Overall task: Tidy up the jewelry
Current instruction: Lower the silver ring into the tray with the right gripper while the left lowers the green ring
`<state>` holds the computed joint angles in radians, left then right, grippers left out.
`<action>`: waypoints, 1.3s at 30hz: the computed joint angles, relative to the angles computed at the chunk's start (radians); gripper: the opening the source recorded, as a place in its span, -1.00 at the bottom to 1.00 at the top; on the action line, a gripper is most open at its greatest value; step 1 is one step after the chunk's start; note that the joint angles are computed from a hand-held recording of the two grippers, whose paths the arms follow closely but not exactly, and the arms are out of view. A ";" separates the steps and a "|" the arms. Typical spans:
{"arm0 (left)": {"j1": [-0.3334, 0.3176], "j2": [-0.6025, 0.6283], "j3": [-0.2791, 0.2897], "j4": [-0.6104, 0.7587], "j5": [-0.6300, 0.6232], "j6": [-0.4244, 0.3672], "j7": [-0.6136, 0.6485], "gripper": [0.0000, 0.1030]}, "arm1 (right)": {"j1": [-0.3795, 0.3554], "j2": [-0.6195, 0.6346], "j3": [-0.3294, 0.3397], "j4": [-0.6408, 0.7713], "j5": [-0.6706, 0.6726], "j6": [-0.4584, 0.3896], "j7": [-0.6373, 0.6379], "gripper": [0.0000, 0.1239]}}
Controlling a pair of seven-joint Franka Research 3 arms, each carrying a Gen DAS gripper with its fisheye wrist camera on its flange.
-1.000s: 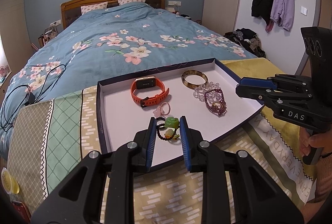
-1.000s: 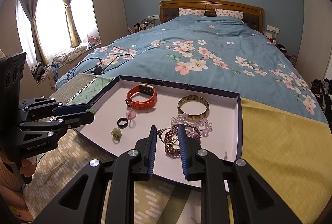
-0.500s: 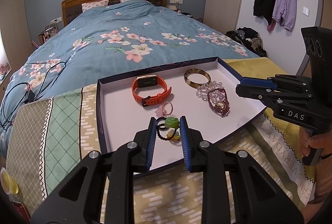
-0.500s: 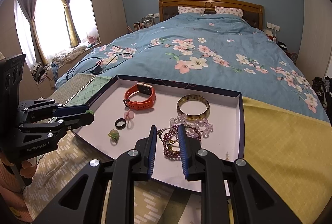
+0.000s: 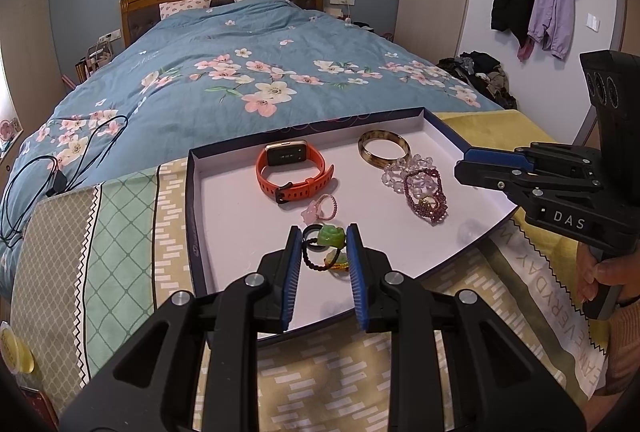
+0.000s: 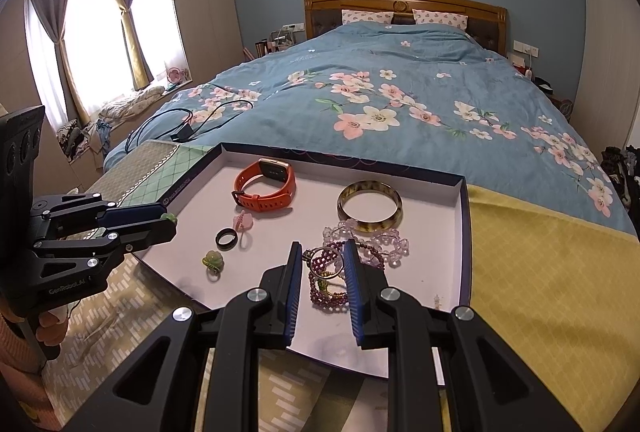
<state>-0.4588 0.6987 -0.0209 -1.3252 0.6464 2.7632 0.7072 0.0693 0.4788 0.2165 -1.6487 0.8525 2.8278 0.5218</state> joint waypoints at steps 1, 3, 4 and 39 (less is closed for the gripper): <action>0.000 0.000 0.000 -0.002 -0.001 0.000 -0.001 -0.55 | 0.000 0.002 0.001 0.000 0.000 0.001 0.000 -0.69; 0.002 0.002 0.001 -0.002 -0.003 0.001 -0.002 -0.56 | -0.001 0.007 0.002 0.003 0.000 0.000 0.000 -0.69; 0.004 0.003 0.000 -0.002 -0.005 0.001 0.000 -0.56 | -0.001 0.010 0.001 0.004 -0.001 0.001 0.001 -0.69; 0.012 0.025 -0.010 0.034 -0.046 -0.030 0.027 -0.55 | 0.005 0.049 -0.015 0.054 -0.096 -0.028 0.108 -0.69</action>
<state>-0.4467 0.7239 -0.0310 -1.2915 0.6001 2.7333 0.7338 0.0745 0.5274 0.2015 -1.5948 0.7563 2.7998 0.6301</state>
